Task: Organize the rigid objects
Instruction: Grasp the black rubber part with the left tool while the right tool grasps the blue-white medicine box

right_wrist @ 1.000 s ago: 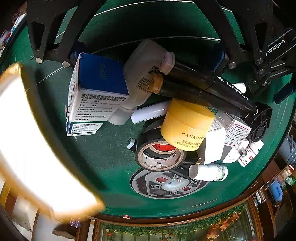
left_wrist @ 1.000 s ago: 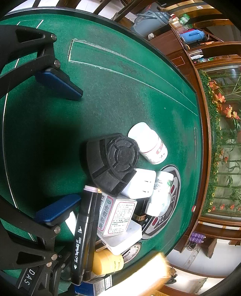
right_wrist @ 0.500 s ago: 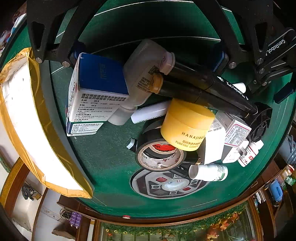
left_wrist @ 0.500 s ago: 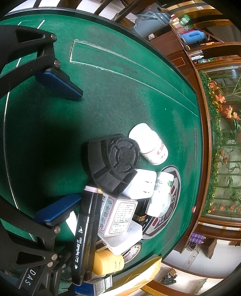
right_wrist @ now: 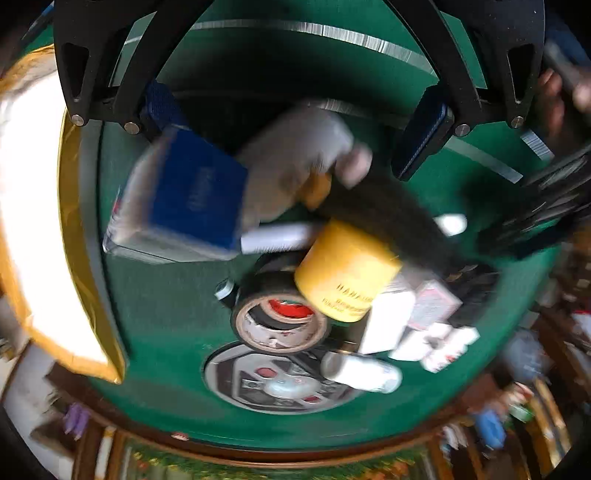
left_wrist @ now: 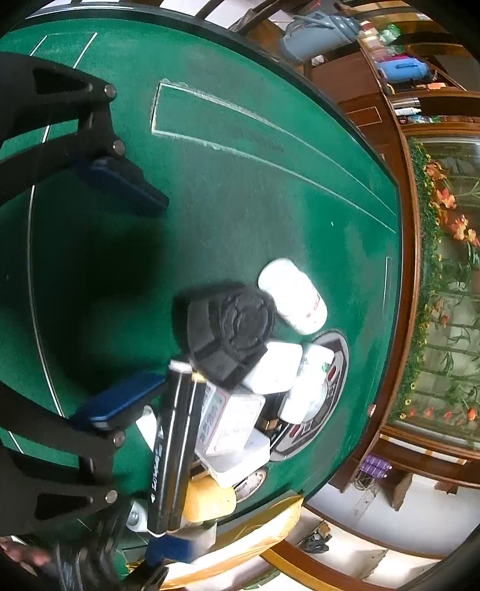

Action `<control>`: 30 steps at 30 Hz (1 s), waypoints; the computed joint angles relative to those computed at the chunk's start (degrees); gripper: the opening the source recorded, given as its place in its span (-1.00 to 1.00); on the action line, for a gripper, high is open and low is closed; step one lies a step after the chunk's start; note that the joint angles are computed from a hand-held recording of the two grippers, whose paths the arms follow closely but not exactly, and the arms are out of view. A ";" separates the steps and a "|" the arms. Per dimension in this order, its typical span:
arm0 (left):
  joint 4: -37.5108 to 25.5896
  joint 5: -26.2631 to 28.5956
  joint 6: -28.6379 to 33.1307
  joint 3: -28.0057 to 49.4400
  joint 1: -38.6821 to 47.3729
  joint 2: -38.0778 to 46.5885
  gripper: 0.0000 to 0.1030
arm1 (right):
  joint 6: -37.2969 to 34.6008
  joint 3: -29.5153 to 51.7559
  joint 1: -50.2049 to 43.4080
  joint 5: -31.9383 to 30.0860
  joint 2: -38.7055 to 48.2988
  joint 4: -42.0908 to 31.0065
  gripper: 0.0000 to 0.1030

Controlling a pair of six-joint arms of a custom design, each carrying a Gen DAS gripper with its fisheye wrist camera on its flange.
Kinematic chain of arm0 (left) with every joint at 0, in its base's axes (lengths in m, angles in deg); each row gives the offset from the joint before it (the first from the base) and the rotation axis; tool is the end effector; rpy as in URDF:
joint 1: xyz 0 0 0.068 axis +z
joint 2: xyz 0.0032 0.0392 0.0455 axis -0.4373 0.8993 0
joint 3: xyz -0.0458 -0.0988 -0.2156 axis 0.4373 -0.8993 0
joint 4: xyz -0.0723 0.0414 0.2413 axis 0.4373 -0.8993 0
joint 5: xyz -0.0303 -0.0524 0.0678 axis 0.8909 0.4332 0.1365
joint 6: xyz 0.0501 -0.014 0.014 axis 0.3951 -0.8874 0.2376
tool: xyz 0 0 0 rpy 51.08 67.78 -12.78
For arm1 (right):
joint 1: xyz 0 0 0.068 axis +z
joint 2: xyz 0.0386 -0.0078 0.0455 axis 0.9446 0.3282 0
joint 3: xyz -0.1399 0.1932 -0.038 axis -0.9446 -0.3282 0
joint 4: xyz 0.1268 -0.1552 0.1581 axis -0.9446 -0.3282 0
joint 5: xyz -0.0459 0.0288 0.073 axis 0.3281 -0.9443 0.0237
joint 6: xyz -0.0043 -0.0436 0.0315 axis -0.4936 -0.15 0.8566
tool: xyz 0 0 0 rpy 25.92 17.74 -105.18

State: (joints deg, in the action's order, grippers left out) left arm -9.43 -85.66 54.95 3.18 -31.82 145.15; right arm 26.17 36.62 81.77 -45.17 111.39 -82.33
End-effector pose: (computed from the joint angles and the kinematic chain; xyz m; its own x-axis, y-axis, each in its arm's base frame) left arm 0.2159 -0.0163 0.0897 -0.7237 -0.3522 -0.5936 -0.3415 0.9301 -0.1355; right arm 0.3072 0.0683 0.1010 -0.8115 -0.3732 -0.4497 -0.4717 0.8725 0.1272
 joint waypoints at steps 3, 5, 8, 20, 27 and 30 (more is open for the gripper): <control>0.01 2.46 0.78 -0.04 2.30 -0.36 0.71 | -5.39 -3.83 -4.74 -7.41 -5.20 -0.57 0.99; -1.30 2.83 1.16 0.77 2.49 -0.44 0.63 | -7.53 -5.62 -8.60 -13.61 -7.81 -1.25 0.99; -3.19 1.86 1.45 3.04 1.53 0.79 0.48 | -10.68 -8.39 -12.74 -18.46 -11.25 -0.97 0.90; -6.37 -1.44 4.33 17.54 0.23 16.42 0.39 | -14.80 -23.72 -21.81 -29.21 -28.27 11.25 0.70; -6.45 -3.08 4.05 12.51 -2.62 11.16 0.24 | -13.21 -16.87 -20.36 -21.85 -21.82 3.05 0.70; -6.26 -3.11 3.49 8.87 -4.14 7.31 0.24 | -10.28 -15.00 -19.22 -18.44 -19.23 2.05 0.70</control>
